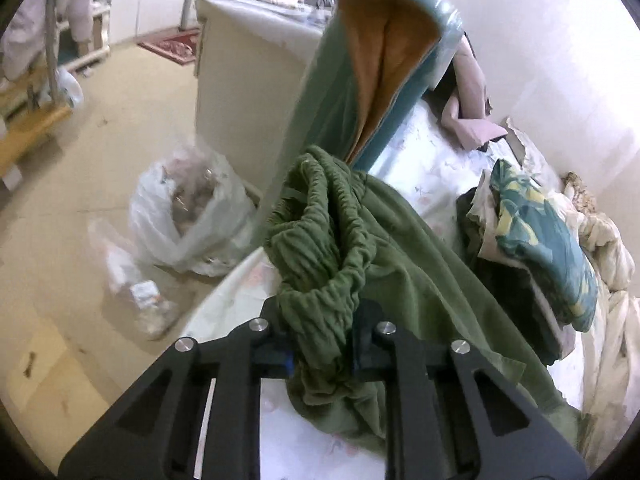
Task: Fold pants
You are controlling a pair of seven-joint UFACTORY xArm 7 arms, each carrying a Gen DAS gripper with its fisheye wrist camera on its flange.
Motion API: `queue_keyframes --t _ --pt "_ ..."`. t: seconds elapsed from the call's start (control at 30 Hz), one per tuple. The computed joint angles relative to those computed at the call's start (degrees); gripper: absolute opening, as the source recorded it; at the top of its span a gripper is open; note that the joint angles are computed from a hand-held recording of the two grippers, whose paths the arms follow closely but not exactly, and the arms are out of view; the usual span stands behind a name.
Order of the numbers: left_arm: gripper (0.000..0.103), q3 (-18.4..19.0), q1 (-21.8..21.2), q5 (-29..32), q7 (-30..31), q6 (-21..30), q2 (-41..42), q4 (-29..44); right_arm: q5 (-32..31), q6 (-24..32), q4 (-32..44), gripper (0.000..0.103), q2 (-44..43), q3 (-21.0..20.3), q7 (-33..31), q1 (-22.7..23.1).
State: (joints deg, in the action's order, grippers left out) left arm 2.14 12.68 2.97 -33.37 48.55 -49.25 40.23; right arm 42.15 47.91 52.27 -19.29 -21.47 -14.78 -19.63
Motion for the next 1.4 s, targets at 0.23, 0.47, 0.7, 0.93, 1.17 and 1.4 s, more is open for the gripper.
queue_keyframes --t 0.23,0.47,0.7,0.93,1.17,1.4 --pt "0.014 0.52 -1.31 1.48 4.36 8.77 -1.68 11.21 -2.70 1.95 2.23 0.000 -6.33 0.20 2.41 0.63" --pt "0.014 5.55 0.24 2.20 9.89 20.63 -5.71 16.88 -14.54 7.43 -1.31 0.000 -15.49 1.21 13.98 -2.56" --pt "0.014 13.05 3.51 3.19 16.85 36.21 -10.79 21.41 -28.10 21.25 -3.97 0.000 -26.47 3.34 23.94 -5.64" --pt "0.014 17.27 5.17 6.59 23.92 41.34 -12.64 20.63 -38.85 33.25 -7.70 0.001 -35.35 3.66 24.58 -5.97" --pt "0.014 17.42 7.42 6.05 25.40 42.91 -11.89 19.57 -50.64 35.61 -8.21 0.030 -35.19 7.75 25.85 -9.08" --pt "0.014 15.34 8.11 6.74 25.88 41.98 -12.05 18.88 -55.54 26.72 -6.38 0.030 -42.91 12.88 24.24 -3.98"
